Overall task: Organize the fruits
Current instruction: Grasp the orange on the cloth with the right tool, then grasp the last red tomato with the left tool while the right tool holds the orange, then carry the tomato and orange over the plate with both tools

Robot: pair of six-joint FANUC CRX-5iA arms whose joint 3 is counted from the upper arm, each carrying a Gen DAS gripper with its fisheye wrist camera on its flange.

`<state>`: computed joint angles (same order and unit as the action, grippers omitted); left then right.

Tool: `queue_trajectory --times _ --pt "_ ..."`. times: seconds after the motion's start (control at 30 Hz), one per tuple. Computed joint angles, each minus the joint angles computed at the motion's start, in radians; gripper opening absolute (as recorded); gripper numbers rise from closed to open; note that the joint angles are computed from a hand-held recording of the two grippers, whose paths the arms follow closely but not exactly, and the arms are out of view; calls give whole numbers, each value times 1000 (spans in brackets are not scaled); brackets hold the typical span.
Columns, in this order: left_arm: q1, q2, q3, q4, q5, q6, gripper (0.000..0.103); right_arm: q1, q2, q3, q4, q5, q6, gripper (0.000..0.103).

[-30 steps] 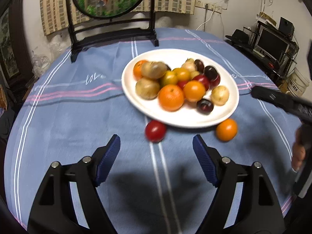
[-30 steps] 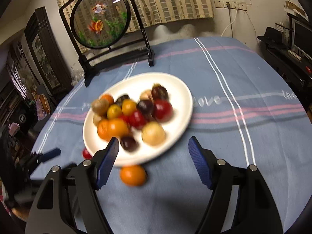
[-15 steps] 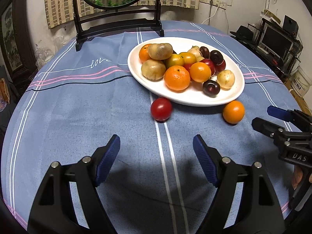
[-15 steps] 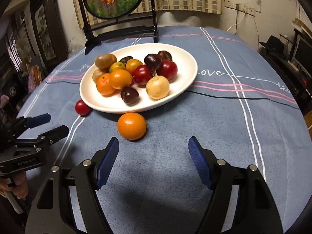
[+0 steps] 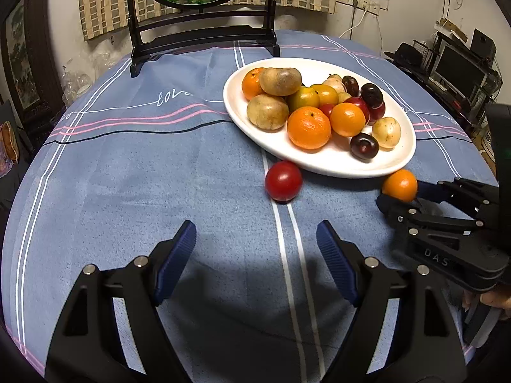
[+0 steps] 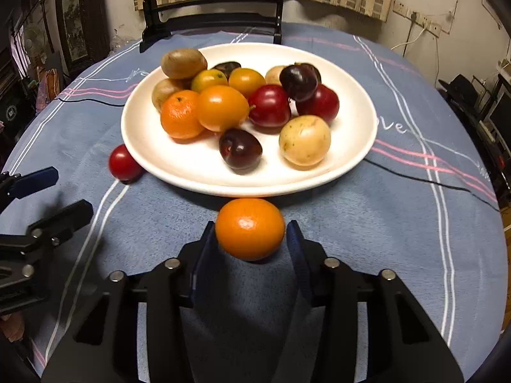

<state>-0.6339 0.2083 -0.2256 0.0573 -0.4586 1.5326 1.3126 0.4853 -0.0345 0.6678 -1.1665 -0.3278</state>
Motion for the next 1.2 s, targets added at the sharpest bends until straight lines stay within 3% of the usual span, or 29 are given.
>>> queue_trajectory --times 0.5,0.87,1.0,1.13,1.2 --pt "-30 99 139 -78 -82 81 79 84 -121 -170 83 22 -240 41" --pt "-43 158 221 -112 -143 119 72 103 -134 -191 111 39 -267 41" --pt "-48 167 236 -137 -149 139 61 102 -135 -193 108 42 -268 41" --pt "-44 160 208 -87 -113 77 37 103 -133 -189 103 42 -266 41" --pt "-51 157 205 -95 -108 70 31 104 -132 -187 102 40 -266 41"
